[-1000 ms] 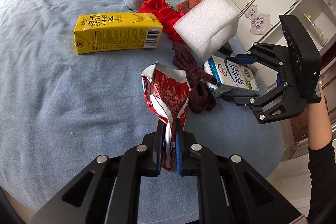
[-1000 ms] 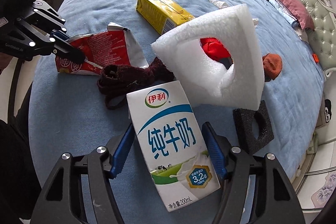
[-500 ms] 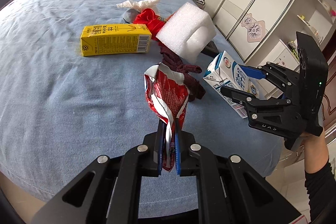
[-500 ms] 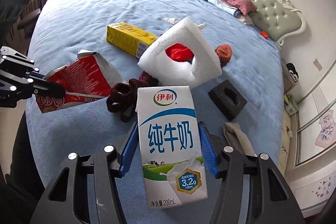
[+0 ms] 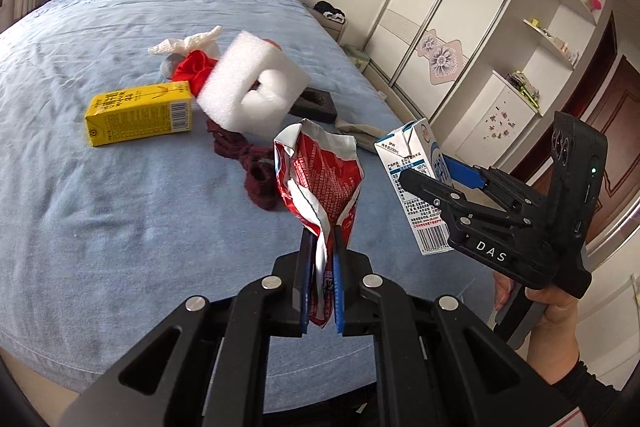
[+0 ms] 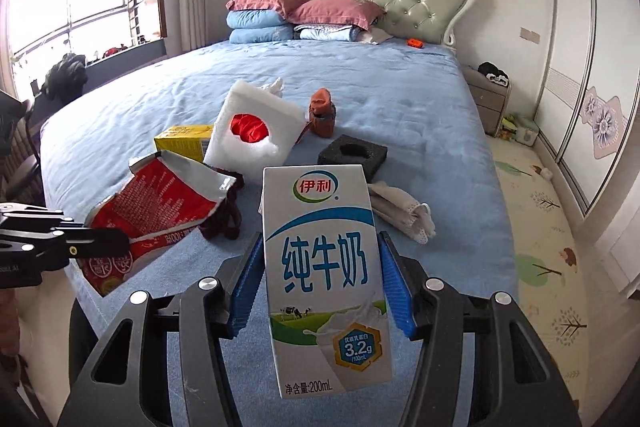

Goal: Collect trash
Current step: 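Carry the wrapper and milk carton in both tools over the yellow wastebasket, then open both tools to drop the wrapper and carton into the wastebasket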

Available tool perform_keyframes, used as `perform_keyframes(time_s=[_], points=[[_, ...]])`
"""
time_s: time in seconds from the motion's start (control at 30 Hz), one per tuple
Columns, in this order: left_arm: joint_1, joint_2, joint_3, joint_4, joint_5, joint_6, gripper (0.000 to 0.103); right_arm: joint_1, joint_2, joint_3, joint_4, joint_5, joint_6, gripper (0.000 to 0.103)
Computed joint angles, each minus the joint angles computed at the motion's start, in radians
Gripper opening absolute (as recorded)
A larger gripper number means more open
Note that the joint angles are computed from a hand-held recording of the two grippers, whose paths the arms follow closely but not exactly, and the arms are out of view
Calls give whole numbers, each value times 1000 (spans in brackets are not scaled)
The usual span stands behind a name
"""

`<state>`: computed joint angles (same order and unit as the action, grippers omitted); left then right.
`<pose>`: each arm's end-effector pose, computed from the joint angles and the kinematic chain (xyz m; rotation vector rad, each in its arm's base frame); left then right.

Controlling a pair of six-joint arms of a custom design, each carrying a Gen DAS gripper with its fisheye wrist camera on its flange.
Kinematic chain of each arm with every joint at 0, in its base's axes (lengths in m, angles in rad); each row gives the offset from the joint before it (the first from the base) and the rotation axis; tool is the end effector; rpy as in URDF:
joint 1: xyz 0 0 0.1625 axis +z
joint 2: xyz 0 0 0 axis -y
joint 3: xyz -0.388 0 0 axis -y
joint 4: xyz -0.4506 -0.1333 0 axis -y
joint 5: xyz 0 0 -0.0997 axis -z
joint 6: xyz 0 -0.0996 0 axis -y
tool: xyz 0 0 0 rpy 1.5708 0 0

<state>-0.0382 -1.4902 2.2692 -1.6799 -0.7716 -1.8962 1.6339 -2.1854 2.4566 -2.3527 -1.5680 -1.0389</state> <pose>-0.3945 -0.1898 0.1163 0.0057 2.4175 -1.1440 0.1551 -0.3369 0.3206 1.4835 -2.4122 0.6549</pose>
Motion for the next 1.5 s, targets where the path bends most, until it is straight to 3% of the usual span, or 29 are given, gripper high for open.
perform_keyframes(time_s=[0.33, 0.53, 0.73, 0.9, 1.17, 1.5], points=[[143, 239, -105, -436, 8, 426, 9, -177, -106, -39, 16, 74, -26, 54], [231, 422, -228, -662, -46, 697, 9, -293, -133, -75, -1, 113, -58, 54], [316, 607, -382, -796, -141, 894, 9, -427, -121, -125, -58, 146, -55, 54], [378, 758, -532, -830, -223, 1020, 9, -539, -73, -186, -106, 152, -44, 54], [463, 980, -779, -778, -355, 1144, 9, -703, 3, -254, -126, 166, -45, 54], [523, 1120, -949, -686, -425, 1178, 9, -764, 123, -304, -152, 150, -6, 54]])
